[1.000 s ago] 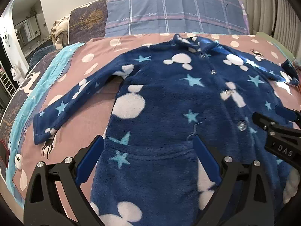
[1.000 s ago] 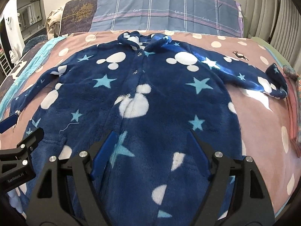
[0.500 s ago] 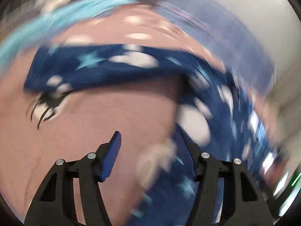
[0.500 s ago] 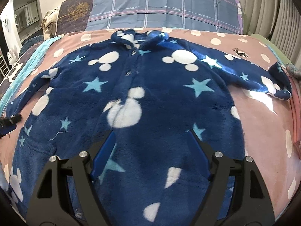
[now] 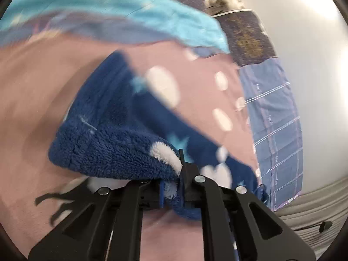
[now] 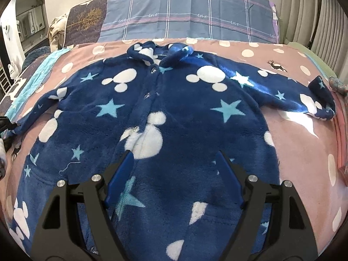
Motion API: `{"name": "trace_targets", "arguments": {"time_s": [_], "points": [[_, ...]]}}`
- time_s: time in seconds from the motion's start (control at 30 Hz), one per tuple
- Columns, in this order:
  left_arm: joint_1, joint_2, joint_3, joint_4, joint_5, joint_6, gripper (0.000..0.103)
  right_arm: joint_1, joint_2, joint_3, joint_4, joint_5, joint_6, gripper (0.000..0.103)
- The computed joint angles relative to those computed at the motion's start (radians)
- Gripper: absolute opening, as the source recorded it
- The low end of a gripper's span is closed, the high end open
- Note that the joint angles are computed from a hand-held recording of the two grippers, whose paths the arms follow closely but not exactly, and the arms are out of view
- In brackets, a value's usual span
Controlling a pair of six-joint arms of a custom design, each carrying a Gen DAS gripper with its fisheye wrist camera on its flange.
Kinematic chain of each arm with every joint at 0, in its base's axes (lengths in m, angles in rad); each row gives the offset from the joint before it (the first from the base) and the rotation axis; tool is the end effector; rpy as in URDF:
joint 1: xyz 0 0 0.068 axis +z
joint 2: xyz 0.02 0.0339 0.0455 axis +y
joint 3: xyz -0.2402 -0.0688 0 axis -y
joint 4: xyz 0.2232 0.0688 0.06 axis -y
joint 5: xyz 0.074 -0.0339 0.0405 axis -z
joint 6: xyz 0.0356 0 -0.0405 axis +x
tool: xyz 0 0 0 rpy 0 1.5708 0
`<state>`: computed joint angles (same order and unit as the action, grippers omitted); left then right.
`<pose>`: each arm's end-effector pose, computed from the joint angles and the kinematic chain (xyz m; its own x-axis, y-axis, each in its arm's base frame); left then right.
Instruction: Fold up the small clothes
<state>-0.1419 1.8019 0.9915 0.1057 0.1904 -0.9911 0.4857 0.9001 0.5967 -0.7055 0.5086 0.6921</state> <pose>0.3508 -0.0569 0.1564 -0.5869 -0.7460 -0.3147 -0.3823 0.5979 -0.7045 0.1475 0.0583 0.2033 -0.6900 0.2661 -0.6732 0.3403 0.9400 0.0227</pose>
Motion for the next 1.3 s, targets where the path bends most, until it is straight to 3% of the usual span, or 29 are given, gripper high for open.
{"name": "trace_targets", "arguments": {"time_s": [0.2, 0.4, 0.43, 0.53, 0.67, 0.8, 0.9, 0.93, 1.0, 1.1, 1.2, 1.3], "points": [[-0.256, -0.061, 0.302, -0.205, -0.216, 0.288, 0.009, -0.087, -0.051, -0.032, 0.015, -0.046, -0.043, 0.08], [-0.619, 0.099, 0.675, -0.349, -0.341, 0.611, 0.01, -0.161, -0.103, -0.046, 0.005, -0.086, -0.086, 0.08], [-0.671, 0.153, 0.747, -0.383, -0.352, 0.666, 0.012, -0.171, -0.114, -0.047, -0.002, -0.089, -0.093, 0.08], [-0.775, 0.304, 0.918, -0.487, -0.38, 0.783, 0.04, -0.204, -0.146, -0.049, -0.022, -0.097, -0.113, 0.08], [-0.845, 0.391, 0.949, -0.542, -0.437, 0.901, 0.046, -0.29, -0.194, -0.066, -0.037, -0.135, -0.166, 0.08], [-0.809, 0.289, 0.737, -0.479, -0.452, 0.887, 0.05, -0.521, -0.205, -0.072, -0.013, -0.358, -0.347, 0.08], [-0.739, 0.192, 0.559, -0.427, -0.468, 0.873, 0.059, -0.648, -0.125, -0.054, 0.064, -0.525, -0.52, 0.078], [-0.719, 0.203, 0.56, -0.438, -0.495, 0.882, 0.059, -0.675, -0.098, -0.048, 0.091, -0.565, -0.551, 0.075], [-0.701, 0.221, 0.558, -0.458, -0.535, 0.879, 0.059, -0.766, 0.018, -0.023, 0.186, -0.754, -0.613, 0.071], [-0.662, 0.277, 0.596, -0.482, -0.547, 0.861, 0.059, -0.862, 0.299, 0.073, 0.314, -1.014, -0.596, 0.071], [-0.628, 0.37, 0.713, -0.536, -0.558, 0.831, 0.059, -0.852, 0.54, 0.201, 0.378, -1.033, -0.495, 0.071], [-0.603, 0.49, 0.897, -0.625, -0.589, 0.789, 0.059, -0.77, 0.668, 0.284, 0.415, -0.948, -0.464, 0.068]]}}
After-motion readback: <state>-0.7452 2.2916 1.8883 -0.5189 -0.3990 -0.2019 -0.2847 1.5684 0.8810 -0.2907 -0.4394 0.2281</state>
